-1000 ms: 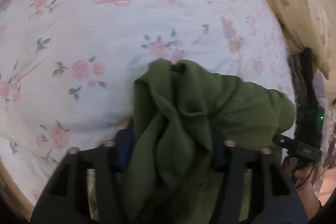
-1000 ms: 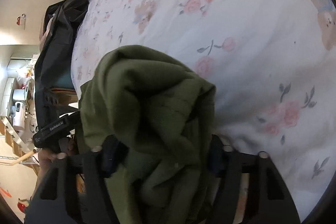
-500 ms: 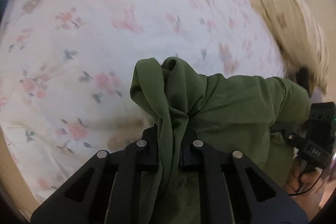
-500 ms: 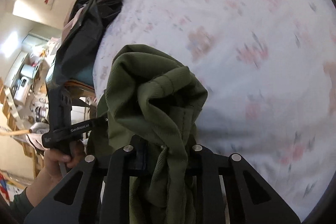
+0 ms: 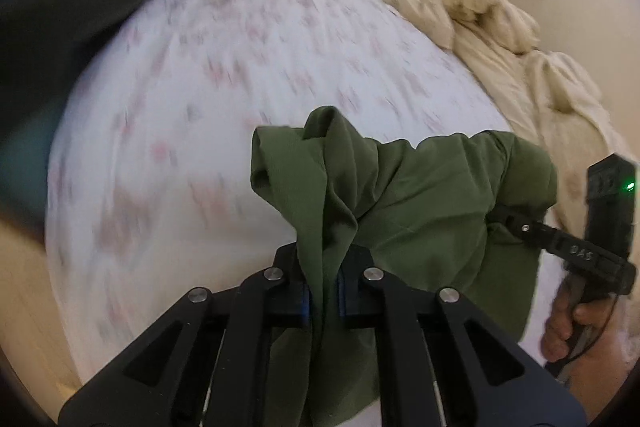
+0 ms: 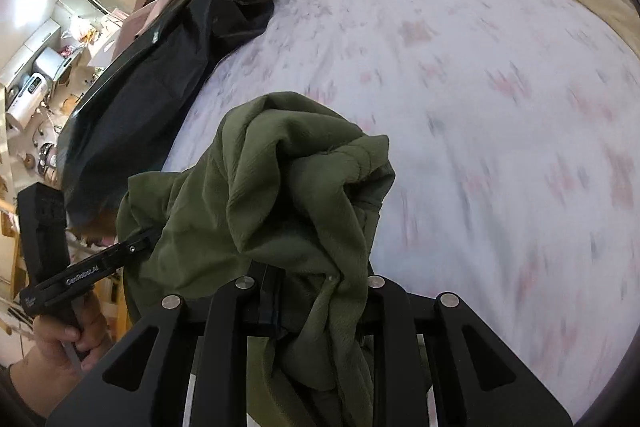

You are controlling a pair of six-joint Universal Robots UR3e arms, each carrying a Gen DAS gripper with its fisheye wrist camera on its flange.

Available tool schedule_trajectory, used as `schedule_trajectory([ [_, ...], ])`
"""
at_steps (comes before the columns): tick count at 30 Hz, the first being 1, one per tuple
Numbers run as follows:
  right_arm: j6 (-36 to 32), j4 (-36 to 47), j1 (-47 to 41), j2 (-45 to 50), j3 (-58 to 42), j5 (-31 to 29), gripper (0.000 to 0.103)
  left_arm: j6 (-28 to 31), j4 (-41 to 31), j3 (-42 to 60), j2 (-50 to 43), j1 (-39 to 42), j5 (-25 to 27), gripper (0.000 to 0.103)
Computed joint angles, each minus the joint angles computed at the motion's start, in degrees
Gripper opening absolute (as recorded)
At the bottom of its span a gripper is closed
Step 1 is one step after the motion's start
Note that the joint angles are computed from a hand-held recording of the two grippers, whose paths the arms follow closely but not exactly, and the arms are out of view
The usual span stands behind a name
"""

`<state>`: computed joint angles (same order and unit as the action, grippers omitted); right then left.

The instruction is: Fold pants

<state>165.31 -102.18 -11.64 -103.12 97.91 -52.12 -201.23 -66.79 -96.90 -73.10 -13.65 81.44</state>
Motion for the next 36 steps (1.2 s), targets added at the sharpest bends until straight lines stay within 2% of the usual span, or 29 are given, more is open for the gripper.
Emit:
schedule_trajectory([
  [2, 2.7, -5.9, 3.0, 8.2, -4.7, -1.5, 0.021, 2.6, 2.3, 3.2, -5.4, 2.3, 0.0, 0.005],
  [5, 7.2, -10.1, 4.4, 19.2, -12.7, -2.0, 0.021, 6.4, 8.4, 5.1, -9.8, 7.4, -3.4, 0.005],
  [7, 11.0, -11.7, 4.1, 24.9, -15.6, -0.7, 0.025, 6.9, 11.4, 6.1, -13.4, 8.0, -1.1, 0.006],
  [8, 11.5, -11.5, 4.5, 27.6, -17.5, -1.7, 0.034, 7.1, 10.5, 7.4, -16.0, 8.7, -1.0, 0.007],
  [9, 11.7, -12.7, 5.4, 29.1, -17.9, -5.9, 0.045, 7.4, 11.6, 6.6, -17.4, 9.9, -1.8, 0.009],
  [10, 11.9, -14.9, 5.9, 29.5, -17.3, -9.1, 0.051, 7.3, 12.5, 5.6, -18.0, 10.2, -1.1, 0.009],
  [11, 11.7, -16.0, 6.1, 29.6, -16.7, -11.1, 0.063, 6.6, 11.2, 6.0, -19.3, 10.0, 1.2, 0.009],
  [12, 10.8, -16.2, 5.4, 29.2, -15.9, -11.7, 0.071, 6.1, 9.8, 5.4, -19.0, 10.8, 1.4, 0.009],
  [14, 8.4, -19.7, 2.9, 25.0, -11.2, -11.9, 0.071, 5.4, 13.5, 1.1, -15.1, 11.5, 2.0, 0.009],
  [15, 8.5, -23.3, 1.8, 21.6, -8.0, -13.7, 0.071, 4.9, 16.3, -0.9, -12.2, 10.4, 5.3, 0.009],
  [16, 8.0, -24.8, 0.5, 18.6, -5.6, -12.8, 0.071, 4.6, 20.2, -3.4, -9.3, 9.6, 6.9, 0.009],
  [17, 7.2, -24.5, -1.3, 15.1, -3.3, -9.7, 0.071, 4.7, 24.0, -5.4, -6.7, 8.9, 7.3, 0.009],
  [19, 4.4, -19.8, -2.1, 11.4, -2.4, -5.7, 0.069, 6.4, 26.0, -5.2, -5.3, 6.2, 5.7, 0.010],
  [20, 3.2, -18.4, -1.2, 9.8, -2.0, -5.9, 0.061, 7.5, 23.7, -2.8, -7.2, 4.2, 5.7, 0.011],
  [21, 2.2, -19.4, 0.8, 6.6, 0.6, -7.3, 0.047, 7.9, 19.7, 0.0, -9.2, 1.6, 6.2, 0.011],
  [23, 1.6, -21.5, 3.8, 3.2, 4.5, -9.2, 0.044, 5.8, 18.0, -0.1, -10.7, -2.6, 7.4, 0.011],
  [24, 1.7, -23.0, 6.0, 1.8, 7.0, -11.0, 0.038, 5.4, 17.4, -0.1, -11.8, -4.3, 8.0, 0.011],
  [27, 3.8, -24.5, 9.1, 1.5, 11.0, -13.3, 0.035, 3.6, 19.4, -3.6, -14.2, -8.5, 11.8, 0.011],
  [29, 5.1, -26.8, 10.6, 3.2, 12.4, -16.5, 0.032, 2.4, 17.8, -5.4, -14.6, -9.0, 13.7, 0.011],
  [31, 5.8, -27.3, 10.1, 3.5, 14.1, -18.9, 0.029, 0.8, 14.4, -6.7, -15.1, -9.6, 18.2, 0.011],
  [32, 6.6, -26.2, 8.6, 2.7, 14.8, -19.8, 0.021, 0.0, 13.2, -7.7, -14.8, -9.5, 20.5, 0.011],
  [34, 7.0, -21.9, 4.2, -2.3, 16.3, -18.1, 0.021, 0.4, 11.9, -10.6, -10.9, -7.5, 20.1, 0.011],
  [36, 5.5, -14.8, -0.1, -8.7, 15.9, -17.1, 0.028, 0.6, 7.2, -10.3, -6.6, -7.1, 18.7, 0.011],
])
